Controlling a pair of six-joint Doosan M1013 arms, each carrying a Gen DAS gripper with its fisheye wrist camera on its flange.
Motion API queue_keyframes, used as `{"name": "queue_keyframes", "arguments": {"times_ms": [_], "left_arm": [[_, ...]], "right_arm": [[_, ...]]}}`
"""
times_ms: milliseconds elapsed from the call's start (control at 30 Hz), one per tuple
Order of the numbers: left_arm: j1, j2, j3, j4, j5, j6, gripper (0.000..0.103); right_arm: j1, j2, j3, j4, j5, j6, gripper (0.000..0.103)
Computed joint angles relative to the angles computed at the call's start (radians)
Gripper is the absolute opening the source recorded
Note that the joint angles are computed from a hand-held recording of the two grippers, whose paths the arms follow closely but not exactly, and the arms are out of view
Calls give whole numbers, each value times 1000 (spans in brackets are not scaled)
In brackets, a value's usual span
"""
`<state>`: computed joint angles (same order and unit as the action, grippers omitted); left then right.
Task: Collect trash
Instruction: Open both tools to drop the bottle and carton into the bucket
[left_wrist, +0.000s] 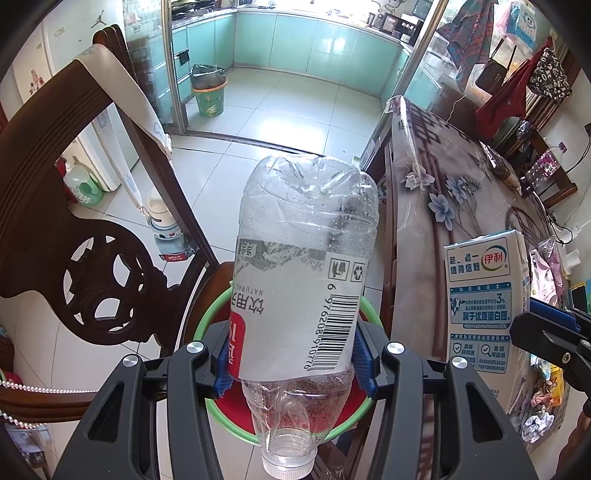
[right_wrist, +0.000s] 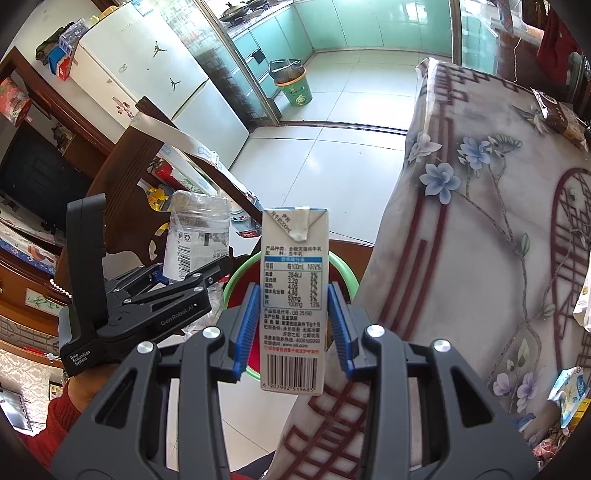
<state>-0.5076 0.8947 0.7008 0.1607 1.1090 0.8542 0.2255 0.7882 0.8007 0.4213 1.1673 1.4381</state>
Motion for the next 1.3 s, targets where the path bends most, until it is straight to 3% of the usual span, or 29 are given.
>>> {"name": "queue_keyframes", "arguments": {"times_ms": [167,200,233,633,833,1100,1300], "left_arm": [[2,7,-11,-2,7,-4,51],[1,9,-13,5,9,-15,62],[1,2,-2,12,-7,-28,65],[-11,-26,23,43,-34,-50,65],[-32,-52,57,58,-49,-55,65],[-70,-38,30,30,-26,-16,65],[-116,23,-90,6,24,33,65]], "right_arm": [[0,6,-7,13,2,-7,38],[-1,5,-5,14,-4,-4,46],[-2,3,-1,16,-12,-1,47],[-12,-32,41,14,-48,-19,47],[-22,-77,115,12,-78,-36,47],[-71,-161,269,-46,-125,3,47],[-144,-233,367,-200,-151,17,47]]}}
